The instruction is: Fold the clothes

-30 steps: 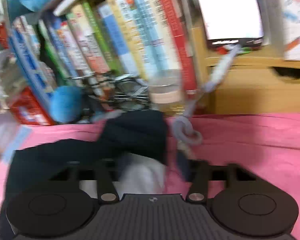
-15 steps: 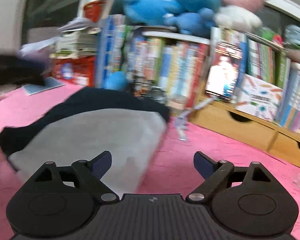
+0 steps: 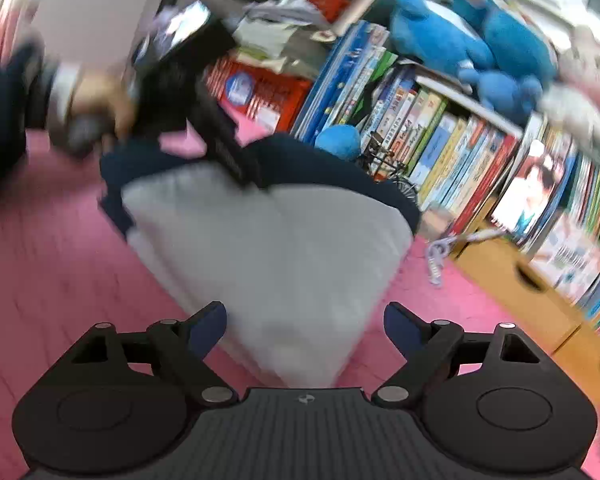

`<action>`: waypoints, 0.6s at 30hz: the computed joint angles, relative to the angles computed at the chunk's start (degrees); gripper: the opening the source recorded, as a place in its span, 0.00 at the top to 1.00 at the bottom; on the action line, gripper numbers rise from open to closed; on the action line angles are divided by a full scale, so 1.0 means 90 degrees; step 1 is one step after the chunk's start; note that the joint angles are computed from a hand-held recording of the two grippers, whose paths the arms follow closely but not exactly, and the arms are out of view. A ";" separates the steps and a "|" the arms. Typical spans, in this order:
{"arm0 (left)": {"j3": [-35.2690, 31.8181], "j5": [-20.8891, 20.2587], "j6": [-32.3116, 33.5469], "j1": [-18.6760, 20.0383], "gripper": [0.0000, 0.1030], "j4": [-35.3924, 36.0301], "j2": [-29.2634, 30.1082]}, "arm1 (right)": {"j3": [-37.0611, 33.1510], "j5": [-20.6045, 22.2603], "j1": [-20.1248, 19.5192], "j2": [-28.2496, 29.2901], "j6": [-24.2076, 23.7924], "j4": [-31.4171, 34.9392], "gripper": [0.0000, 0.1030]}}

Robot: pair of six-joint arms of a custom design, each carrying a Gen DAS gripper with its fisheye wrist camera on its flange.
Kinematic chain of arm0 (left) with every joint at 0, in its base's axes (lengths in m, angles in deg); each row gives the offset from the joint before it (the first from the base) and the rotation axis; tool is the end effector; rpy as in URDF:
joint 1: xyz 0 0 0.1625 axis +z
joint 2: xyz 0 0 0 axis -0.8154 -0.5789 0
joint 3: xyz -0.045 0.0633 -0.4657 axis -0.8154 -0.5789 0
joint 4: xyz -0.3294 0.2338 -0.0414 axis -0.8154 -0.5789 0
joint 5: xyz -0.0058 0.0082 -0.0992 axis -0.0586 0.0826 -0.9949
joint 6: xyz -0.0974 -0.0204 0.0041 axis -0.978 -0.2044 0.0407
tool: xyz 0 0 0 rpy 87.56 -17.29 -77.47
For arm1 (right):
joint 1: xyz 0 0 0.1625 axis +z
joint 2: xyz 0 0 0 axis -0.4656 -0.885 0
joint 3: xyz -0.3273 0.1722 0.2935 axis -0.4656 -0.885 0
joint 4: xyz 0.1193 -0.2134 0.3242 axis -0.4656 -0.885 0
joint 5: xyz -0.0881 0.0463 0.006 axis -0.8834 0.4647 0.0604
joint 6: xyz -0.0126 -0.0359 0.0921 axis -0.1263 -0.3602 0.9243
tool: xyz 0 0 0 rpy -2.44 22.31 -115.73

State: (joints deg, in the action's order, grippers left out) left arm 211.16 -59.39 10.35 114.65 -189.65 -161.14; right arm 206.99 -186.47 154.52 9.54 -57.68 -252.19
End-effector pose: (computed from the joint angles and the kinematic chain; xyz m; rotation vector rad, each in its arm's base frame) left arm -0.0118 -0.4490 0.3585 0.5789 1.9665 -1.0132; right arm 0.3784 -0.3634 0.0032 1.5945 -1.8700 0.7629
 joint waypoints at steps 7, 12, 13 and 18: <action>0.0599 0.2098 0.1129 -0.0388 0.02 -0.1595 -0.0078 | 0.0243 -0.0640 -0.0227 -0.0056 0.0750 -0.0553 0.13; 0.1655 0.2003 0.0136 -0.1956 0.00 -0.1349 -0.1245 | 0.0374 -0.0091 0.0002 0.0318 0.0283 -0.1148 0.11; 0.1796 0.1877 -0.0188 -0.2242 0.00 -0.1074 -0.1437 | 0.0282 -0.0022 0.0087 0.0417 0.0225 -0.1079 0.10; 0.2171 0.1676 -0.0933 -0.2477 0.00 -0.0364 -0.0969 | -0.0324 0.0058 0.0426 0.0960 0.0363 -0.0927 0.10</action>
